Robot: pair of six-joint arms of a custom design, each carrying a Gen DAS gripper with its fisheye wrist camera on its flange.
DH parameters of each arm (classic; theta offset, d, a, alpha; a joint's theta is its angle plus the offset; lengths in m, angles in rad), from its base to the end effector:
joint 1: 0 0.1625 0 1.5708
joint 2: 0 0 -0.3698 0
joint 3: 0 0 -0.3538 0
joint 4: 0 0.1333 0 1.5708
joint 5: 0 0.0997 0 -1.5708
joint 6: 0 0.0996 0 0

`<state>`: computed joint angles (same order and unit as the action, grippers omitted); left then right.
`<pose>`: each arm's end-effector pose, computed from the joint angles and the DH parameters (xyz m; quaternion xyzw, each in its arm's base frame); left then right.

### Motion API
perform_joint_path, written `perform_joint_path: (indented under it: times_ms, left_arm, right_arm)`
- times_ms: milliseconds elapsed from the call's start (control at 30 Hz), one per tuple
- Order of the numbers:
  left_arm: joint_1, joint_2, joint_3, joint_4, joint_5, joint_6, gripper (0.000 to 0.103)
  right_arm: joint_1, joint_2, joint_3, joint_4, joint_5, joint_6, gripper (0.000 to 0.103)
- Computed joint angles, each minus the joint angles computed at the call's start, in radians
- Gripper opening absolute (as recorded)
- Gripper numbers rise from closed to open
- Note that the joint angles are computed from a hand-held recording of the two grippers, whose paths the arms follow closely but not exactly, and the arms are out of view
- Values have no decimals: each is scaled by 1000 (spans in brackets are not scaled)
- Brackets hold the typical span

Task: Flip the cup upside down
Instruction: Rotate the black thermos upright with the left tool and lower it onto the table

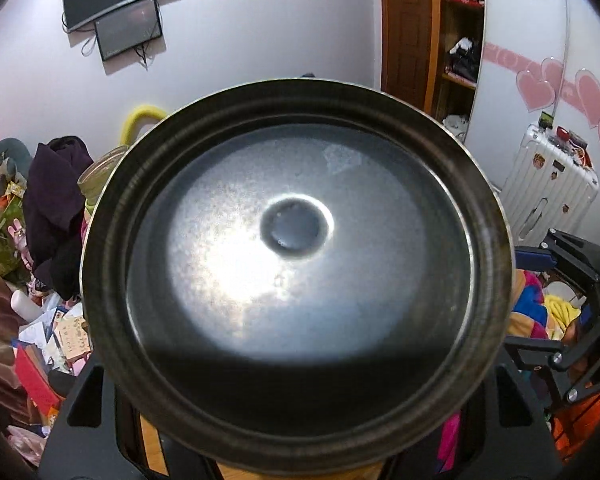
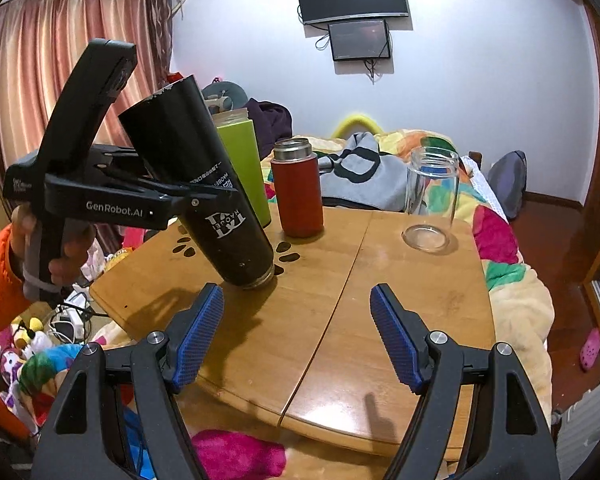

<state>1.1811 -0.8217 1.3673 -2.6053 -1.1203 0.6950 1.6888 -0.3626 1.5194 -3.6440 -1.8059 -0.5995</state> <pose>-0.0966 -0.7002 0.2174 0.4419 0.8379 -0.2002 0.2501 0.1830 -0.6083 -0.0101 0.2641 -0.8522 0.4015 0.2069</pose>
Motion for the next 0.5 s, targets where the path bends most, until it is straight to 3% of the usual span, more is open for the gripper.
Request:
perform_joint_path:
  times_ms: [333, 500]
  left_arm:
    - [-4, 77, -176, 209, 25, -84, 64]
    - [10, 86, -204, 232, -1, -114, 64]
  right_arm:
    - [-13, 0, -4, 6, 17, 18, 73]
    - [-14, -2, -1, 1, 19, 22, 73]
